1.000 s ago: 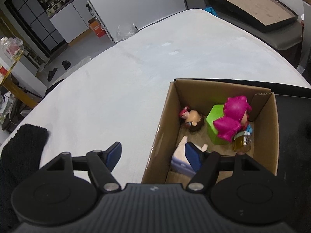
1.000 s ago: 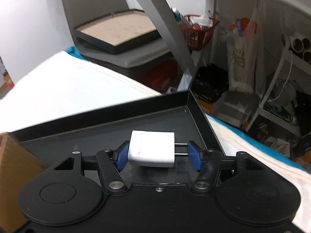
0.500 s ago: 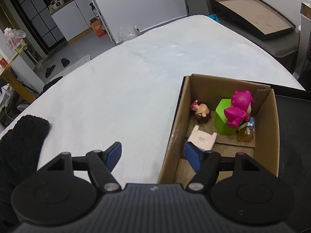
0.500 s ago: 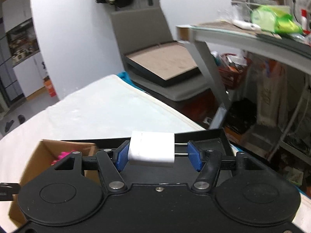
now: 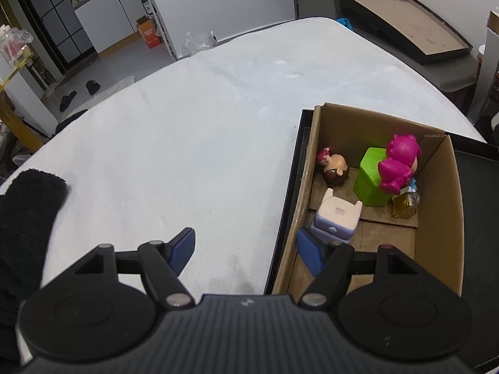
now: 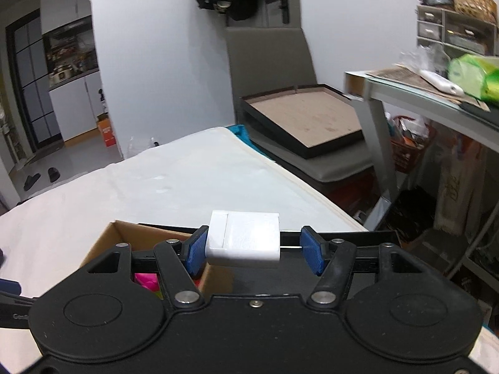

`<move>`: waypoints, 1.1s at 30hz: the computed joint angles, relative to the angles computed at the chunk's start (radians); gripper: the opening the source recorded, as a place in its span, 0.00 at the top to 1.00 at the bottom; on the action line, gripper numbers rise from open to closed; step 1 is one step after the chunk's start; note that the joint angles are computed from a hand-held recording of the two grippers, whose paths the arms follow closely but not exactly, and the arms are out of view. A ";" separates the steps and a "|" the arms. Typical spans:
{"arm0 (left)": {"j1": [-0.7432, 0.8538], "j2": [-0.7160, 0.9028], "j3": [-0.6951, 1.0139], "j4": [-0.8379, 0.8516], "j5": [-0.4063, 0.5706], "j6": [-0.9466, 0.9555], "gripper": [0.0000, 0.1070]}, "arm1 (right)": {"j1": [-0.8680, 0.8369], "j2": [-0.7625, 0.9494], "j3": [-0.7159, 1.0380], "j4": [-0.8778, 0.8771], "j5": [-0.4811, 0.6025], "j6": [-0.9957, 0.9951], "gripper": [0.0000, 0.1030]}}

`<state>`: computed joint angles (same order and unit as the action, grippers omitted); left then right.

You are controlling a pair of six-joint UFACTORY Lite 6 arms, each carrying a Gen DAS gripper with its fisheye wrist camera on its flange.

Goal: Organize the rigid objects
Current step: 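Carry the white plug into the box and open the right tool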

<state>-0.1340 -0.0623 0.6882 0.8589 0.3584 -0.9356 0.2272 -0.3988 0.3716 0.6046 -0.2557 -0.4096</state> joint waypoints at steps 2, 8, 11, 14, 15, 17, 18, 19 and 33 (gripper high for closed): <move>0.020 0.001 -0.004 -0.030 -0.025 0.038 0.34 | 0.026 0.016 0.010 0.043 -0.009 -0.041 0.41; 0.072 0.006 -0.002 -0.196 -0.081 0.228 0.34 | 0.138 0.082 0.050 0.253 -0.055 -0.231 0.41; 0.096 0.012 0.002 -0.318 -0.103 0.358 0.34 | 0.191 0.108 0.074 0.324 -0.072 -0.296 0.41; 0.113 0.016 0.003 -0.427 -0.121 0.478 0.34 | 0.242 0.137 0.100 0.396 -0.094 -0.361 0.41; 0.118 0.017 0.005 -0.447 -0.124 0.499 0.34 | 0.258 0.146 0.107 0.414 -0.101 -0.379 0.41; 0.131 0.020 0.006 -0.505 -0.130 0.553 0.34 | 0.277 0.163 0.119 0.426 -0.109 -0.397 0.41; 0.139 0.024 0.010 -0.548 -0.132 0.595 0.34 | 0.284 0.170 0.125 0.432 -0.110 -0.406 0.41; 0.144 0.024 0.010 -0.579 -0.133 0.625 0.34 | 0.290 0.178 0.130 0.438 -0.112 -0.416 0.41; 0.206 0.078 0.043 -1.020 -0.145 1.081 0.34 | 0.379 0.356 0.231 0.446 -0.152 -0.468 0.30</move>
